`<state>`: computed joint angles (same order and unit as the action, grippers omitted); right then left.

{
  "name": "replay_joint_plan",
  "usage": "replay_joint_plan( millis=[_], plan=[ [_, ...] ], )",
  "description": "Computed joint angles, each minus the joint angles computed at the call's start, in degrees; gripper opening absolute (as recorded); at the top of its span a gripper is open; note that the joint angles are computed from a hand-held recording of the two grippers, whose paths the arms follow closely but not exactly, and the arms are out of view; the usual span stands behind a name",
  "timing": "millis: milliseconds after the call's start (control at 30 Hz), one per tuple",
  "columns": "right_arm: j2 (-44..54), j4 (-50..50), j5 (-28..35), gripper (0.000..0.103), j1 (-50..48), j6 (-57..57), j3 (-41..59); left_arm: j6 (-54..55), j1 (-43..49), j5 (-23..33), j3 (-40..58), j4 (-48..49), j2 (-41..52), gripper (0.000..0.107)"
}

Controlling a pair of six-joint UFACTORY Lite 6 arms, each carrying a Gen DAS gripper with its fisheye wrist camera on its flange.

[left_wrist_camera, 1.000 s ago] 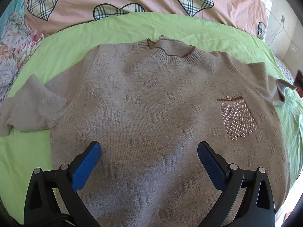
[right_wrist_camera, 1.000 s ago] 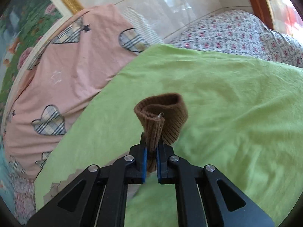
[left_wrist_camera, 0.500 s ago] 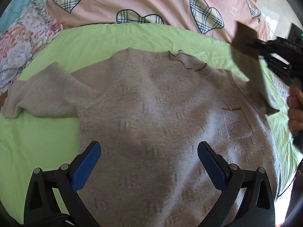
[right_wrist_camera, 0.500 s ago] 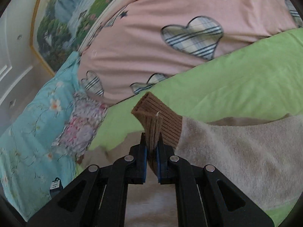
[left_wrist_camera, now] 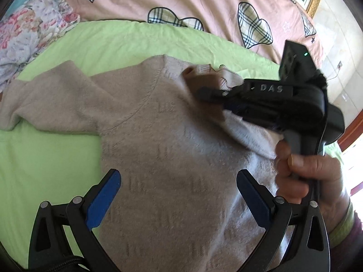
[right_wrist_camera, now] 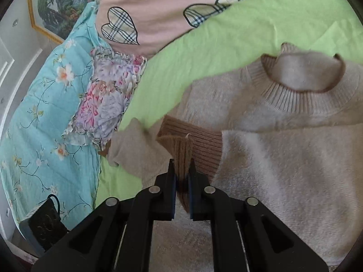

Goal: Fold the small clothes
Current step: 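Carry the cuff with the right gripper across the sweater body and release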

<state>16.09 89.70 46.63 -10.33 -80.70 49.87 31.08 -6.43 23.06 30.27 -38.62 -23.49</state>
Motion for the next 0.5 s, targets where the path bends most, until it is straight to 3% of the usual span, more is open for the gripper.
replay_joint_plan(
  millis=[33,67,133,367,400,467,500],
  plan=[
    [1.0,-0.9,0.6,0.026,-0.5,1.3,0.5,1.6,-0.3,-0.3,0.9,-1.7,1.5,0.102],
    [1.2,-0.9,0.6,0.05,-0.7,2.0,0.2,2.9,-1.1,-0.9,2.0,-3.4,3.5,0.102],
    [-1.4,0.5,3.1,0.069,-3.5,0.2,-3.3,5.6,-2.1,-1.9,4.8,-6.5,8.1,0.102],
    [-21.5,-6.8,8.7,0.069,-23.1,1.4,-17.6,18.6,-1.2,2.8,21.1,-22.9,31.6,0.099],
    [-24.8,-9.0,10.5,0.069,-28.5,1.8,-20.0,19.5,-1.4,2.4,22.6,-24.4,33.4,0.092],
    [-28.2,-12.4,13.0,0.069,-36.2,2.7,-22.6,21.7,-2.2,1.2,25.2,-26.5,36.2,0.064],
    [-29.3,-14.6,14.6,0.069,-41.3,2.3,-23.9,22.9,-2.5,1.1,25.8,-27.2,36.7,0.038]
  ],
)
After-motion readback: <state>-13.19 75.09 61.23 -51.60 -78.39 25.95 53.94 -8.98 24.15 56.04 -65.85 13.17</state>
